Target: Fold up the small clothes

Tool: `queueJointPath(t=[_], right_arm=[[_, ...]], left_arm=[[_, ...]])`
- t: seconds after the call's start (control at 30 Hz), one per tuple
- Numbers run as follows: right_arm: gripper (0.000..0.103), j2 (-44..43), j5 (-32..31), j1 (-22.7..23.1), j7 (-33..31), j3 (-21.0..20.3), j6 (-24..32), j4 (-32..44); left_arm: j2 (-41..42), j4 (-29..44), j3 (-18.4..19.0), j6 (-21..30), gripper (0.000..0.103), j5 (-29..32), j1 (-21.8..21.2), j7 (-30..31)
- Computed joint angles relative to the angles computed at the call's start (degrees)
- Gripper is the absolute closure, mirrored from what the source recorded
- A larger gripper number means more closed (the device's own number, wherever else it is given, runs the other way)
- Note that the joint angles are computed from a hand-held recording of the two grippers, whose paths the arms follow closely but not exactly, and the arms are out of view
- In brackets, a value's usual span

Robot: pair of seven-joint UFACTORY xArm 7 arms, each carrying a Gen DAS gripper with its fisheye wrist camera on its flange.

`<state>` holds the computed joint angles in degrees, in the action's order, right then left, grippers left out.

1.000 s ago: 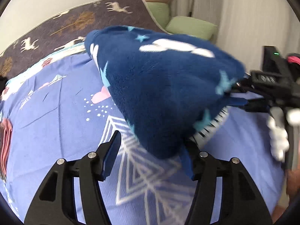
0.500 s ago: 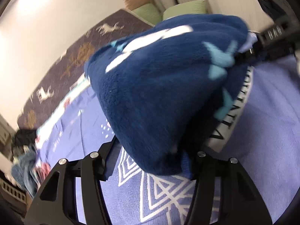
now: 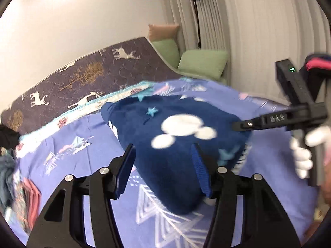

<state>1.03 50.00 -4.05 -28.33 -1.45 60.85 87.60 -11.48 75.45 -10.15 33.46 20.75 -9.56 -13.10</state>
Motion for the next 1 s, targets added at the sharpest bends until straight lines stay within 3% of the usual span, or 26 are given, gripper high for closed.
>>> queueJointPath(t=[0.03,0.1,0.13,0.17,0.23,0.27,0.33,0.4,0.47,0.53,0.63,0.7,0.77,0.8,0.87,0.93,1.0], right_arm=[[0.089,-1.31,-3.28,0.58,0.54,0.59,-3.38,-2.32],[0.087,-1.69,-8.37,1.38,1.47,0.85,-8.16,-5.0],[0.087,-1.05,-7.78,1.29,1.69,0.34,-7.42,-5.61],[0.086,-0.77,-6.26,1.0,1.33,-0.05,-6.34,-5.72],[0.084,-1.45,-4.81,0.57,-0.73,-0.26,-5.64,-5.81],[0.075,-1.86,-5.35,0.61,-0.91,-0.33,-5.86,-5.58],[0.071,-2.98,-5.41,0.72,-0.37,-0.73,-6.9,-4.91],[0.071,-3.91,-3.07,0.85,-1.86,-1.09,-7.2,-4.13],[0.071,-3.94,0.78,1.42,-4.52,-1.42,-5.38,-1.85],[0.071,-2.53,1.88,2.25,-6.16,-0.82,-4.12,1.38],[0.07,-1.28,-1.22,4.17,-6.77,1.25,-6.22,3.25],[0.066,1.53,-7.51,5.22,-2.87,2.28,-6.31,4.93],[0.069,4.24,-9.31,7.33,-2.07,1.06,-7.34,2.66],[0.069,3.0,-7.4,4.98,-5.27,3.88,-10.48,-0.34],[0.069,0.31,-8.28,5.54,-9.27,4.2,-14.61,-4.49],[0.069,0.39,-10.48,5.93,-6.64,3.57,-12.52,-3.15],[0.069,1.49,-12.3,6.12,-6.2,3.49,-10.66,-1.16]], left_arm=[[3.29,2.47,-1.35,3.7,0.044,-0.23,1.36,1.21],[6.18,3.12,1.56,4.54,0.043,-7.33,-1.51,5.54],[6.53,2.41,2.49,3.67,0.043,-9.49,-2.45,5.26],[6.28,2.19,1.03,3.42,0.044,-9.25,-1.16,4.82],[5.89,2.36,1.41,3.72,0.044,-5.05,-2.29,3.16],[5.44,2.32,1.55,3.87,0.045,-4.42,-2.3,3.15],[4.45,2.66,2.42,3.56,0.046,-7.27,-2.4,4.3],[3.91,3.08,3.89,1.6,0.054,-13.14,-2.42,6.89],[4.7,5.24,5.04,0.14,0.075,-18.96,-2.31,9.12],[7.79,9.38,5.22,0.28,0.087,-20.67,-1.76,9.94],[16.86,20.09,4.22,4.85,0.09,-23.42,0.18,10.67],[20.64,22.54,5.92,9.06,0.089,-17.68,-2.3,9.27],[21.82,18.62,5.96,4.86,0.09,-12.79,-3.08,10.28],[21.26,17.03,6.17,2.89,0.09,-11.47,-3.42,9.4],[21.39,17.9,6.18,4.3,0.092,-10.2,-4.01,7.64],[21.44,18.54,5.86,5.46,0.092,-10.49,-3.79,9.56],[22.17,20.26,5.31,7.03,0.092,-15.26,-2.4,12.46]])
